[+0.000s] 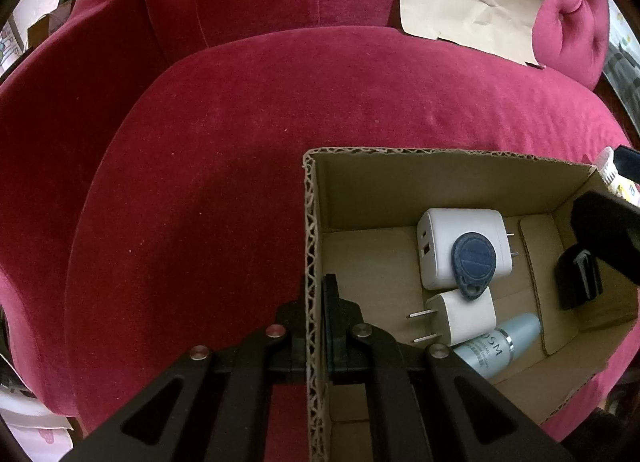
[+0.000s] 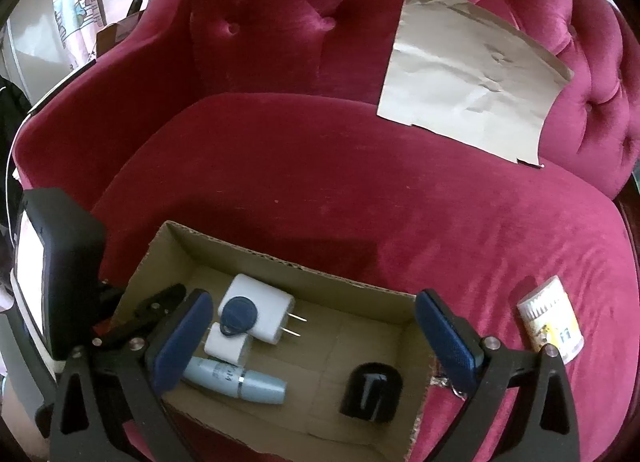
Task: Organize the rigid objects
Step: 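Move the right gripper back toward the brass key chain on the seat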
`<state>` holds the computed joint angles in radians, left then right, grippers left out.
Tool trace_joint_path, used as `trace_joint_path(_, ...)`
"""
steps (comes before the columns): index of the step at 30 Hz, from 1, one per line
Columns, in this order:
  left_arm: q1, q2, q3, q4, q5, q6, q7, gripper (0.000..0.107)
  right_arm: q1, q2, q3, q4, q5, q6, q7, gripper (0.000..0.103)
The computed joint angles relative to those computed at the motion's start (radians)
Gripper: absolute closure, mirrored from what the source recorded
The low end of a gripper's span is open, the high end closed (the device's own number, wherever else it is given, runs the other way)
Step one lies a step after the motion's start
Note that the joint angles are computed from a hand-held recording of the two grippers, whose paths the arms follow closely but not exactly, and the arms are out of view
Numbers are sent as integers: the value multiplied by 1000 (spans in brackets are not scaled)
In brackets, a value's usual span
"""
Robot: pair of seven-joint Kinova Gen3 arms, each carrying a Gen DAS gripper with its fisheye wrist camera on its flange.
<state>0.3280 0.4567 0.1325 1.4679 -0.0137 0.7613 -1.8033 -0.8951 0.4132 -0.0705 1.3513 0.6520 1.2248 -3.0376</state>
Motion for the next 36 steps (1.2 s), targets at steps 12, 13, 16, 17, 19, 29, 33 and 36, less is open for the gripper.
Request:
trace_joint_path(12,3,-1,-3,7,-3,-10,3,103,11,-70,-24,88,11,14,-60,0)
trace_joint_path(13,3,-1,-2,7,-3,-9,3,103,12,-75,-27,96,14,15,-68,0)
trace_joint_path(16,2,-1,-1,7,-2,-9,4,103,18,-87,-39,116,11,24,-80,0)
trace_joint_path(17,2,-1,-1,7,-2,-9,3,103,19,-92,-42,123,12,27,-86,0)
trace_joint_path(19,1,-1,0,7,-2,-10,1,103,22,-102,-50,134,11,33,-89,0)
trace_joint_path(29,1,0,-1,7,-4,-11,0,103,45,-161,-87,220,3,34,-133,0)
trace_joint_path(33,-3,0,2,6,1,-10,-5,103,50,-181,-104,257,-1,47,-151,0)
trace_joint_path(36,-1,0,0,7,1,-10,-5,103,59,-203,-117,295,-12,36,-175,0)
